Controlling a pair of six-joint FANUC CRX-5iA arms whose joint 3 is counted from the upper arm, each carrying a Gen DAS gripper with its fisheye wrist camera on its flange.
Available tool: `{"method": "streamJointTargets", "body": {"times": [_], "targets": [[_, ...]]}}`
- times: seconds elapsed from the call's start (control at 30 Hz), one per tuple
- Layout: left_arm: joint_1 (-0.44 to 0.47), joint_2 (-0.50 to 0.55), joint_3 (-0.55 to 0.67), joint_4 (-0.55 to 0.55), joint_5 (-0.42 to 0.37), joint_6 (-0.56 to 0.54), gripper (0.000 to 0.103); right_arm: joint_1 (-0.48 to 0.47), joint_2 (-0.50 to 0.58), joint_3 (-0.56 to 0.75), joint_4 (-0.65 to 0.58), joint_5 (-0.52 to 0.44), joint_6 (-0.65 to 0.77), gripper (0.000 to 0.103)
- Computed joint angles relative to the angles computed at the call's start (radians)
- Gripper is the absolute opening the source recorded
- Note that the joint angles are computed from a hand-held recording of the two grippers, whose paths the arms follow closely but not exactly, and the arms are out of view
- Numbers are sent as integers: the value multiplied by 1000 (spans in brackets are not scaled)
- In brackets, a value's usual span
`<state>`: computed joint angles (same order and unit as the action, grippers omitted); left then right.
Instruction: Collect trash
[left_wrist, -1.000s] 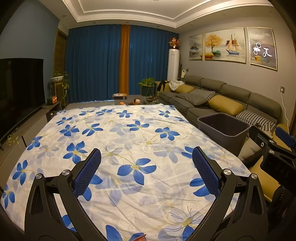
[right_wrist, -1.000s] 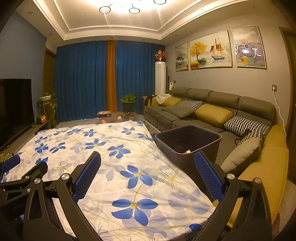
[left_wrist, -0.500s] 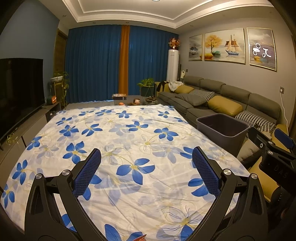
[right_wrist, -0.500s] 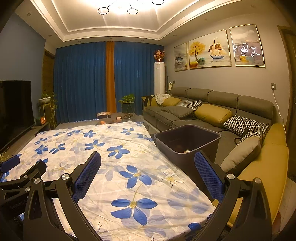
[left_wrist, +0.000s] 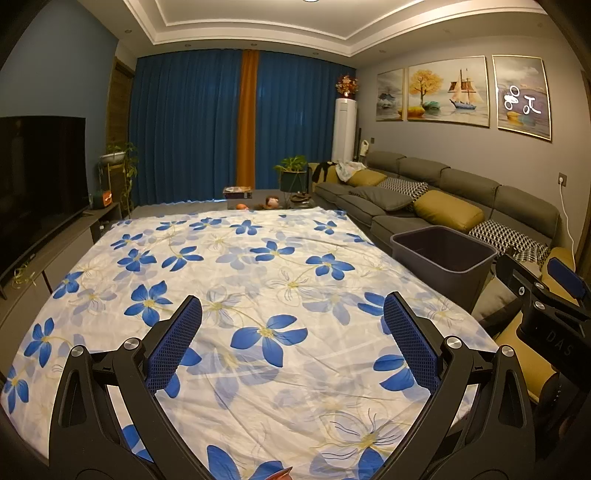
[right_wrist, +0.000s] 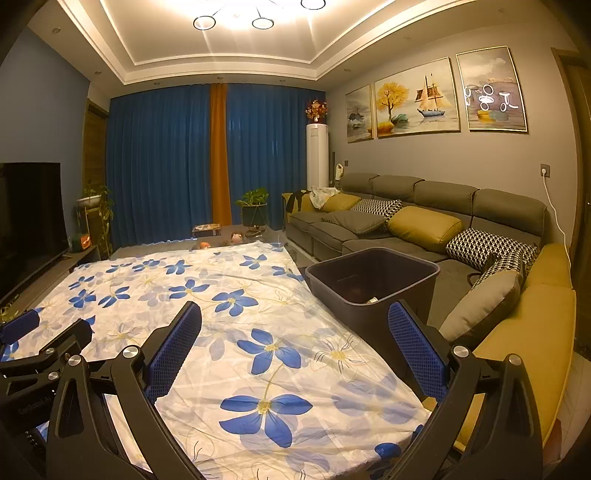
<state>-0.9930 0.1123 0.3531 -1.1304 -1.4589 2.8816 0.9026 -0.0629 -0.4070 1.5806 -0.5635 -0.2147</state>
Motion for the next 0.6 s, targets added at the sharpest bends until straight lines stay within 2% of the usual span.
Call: {"method": "streamJointTargets", "body": {"times": [0.6], "targets": [[-1,5,8,2,-1,0,97,-1,-5,-3,-4,-1,1,97]]}}
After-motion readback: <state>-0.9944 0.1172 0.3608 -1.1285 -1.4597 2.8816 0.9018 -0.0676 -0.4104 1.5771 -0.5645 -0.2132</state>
